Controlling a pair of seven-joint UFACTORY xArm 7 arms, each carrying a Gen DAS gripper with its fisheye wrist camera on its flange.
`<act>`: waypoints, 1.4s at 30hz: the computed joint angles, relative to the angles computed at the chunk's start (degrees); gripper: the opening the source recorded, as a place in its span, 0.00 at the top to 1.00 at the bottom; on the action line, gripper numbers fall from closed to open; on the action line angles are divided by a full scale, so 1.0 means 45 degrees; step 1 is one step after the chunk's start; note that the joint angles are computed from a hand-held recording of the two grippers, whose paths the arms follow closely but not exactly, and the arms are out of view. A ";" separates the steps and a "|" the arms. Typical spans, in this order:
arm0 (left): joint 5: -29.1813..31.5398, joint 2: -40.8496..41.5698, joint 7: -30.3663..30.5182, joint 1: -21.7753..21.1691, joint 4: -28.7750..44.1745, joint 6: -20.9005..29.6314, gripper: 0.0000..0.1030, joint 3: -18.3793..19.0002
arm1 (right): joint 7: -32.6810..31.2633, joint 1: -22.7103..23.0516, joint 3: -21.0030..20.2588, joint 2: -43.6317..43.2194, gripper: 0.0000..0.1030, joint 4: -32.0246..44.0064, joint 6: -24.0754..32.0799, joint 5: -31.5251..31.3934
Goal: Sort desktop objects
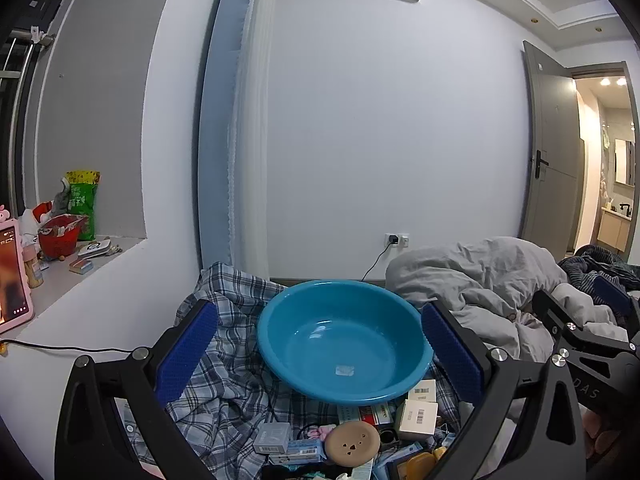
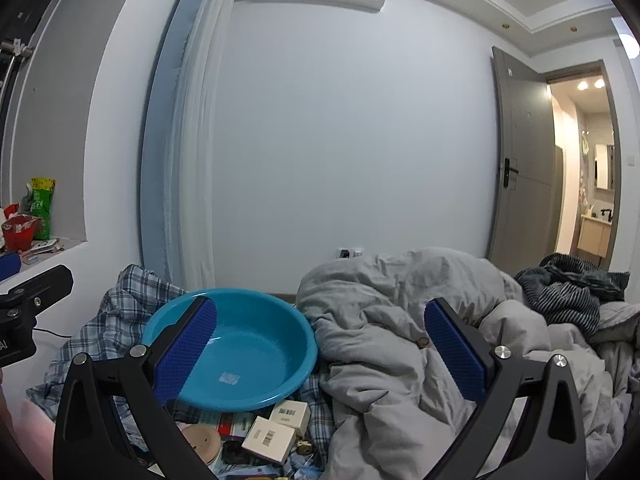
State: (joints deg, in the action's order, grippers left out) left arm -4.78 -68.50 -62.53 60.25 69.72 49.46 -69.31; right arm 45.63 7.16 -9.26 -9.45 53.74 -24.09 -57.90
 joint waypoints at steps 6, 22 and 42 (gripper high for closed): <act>0.0027 -0.0049 0.0036 -0.0086 -0.0057 0.0051 0.00 0.0050 | 0.1628 -0.0191 -0.0067 0.0114 0.00 0.0420 0.0143 -0.1506; 0.0383 0.0616 0.0218 -0.0543 -0.0472 -0.0776 0.00 0.0024 | 0.3053 -0.0524 0.0181 0.0245 0.00 0.0818 0.0223 -0.2841; 0.1069 0.1217 -0.0124 -0.0624 -0.0465 -0.0939 0.00 -0.0174 | 0.4479 -0.1352 0.0859 0.0323 0.00 0.1182 0.0096 -0.4195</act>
State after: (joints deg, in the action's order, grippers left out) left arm 0.04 -63.02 -63.09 57.45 67.63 45.23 -70.09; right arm 65.79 1.07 -5.40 -8.00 59.06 -23.66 -76.78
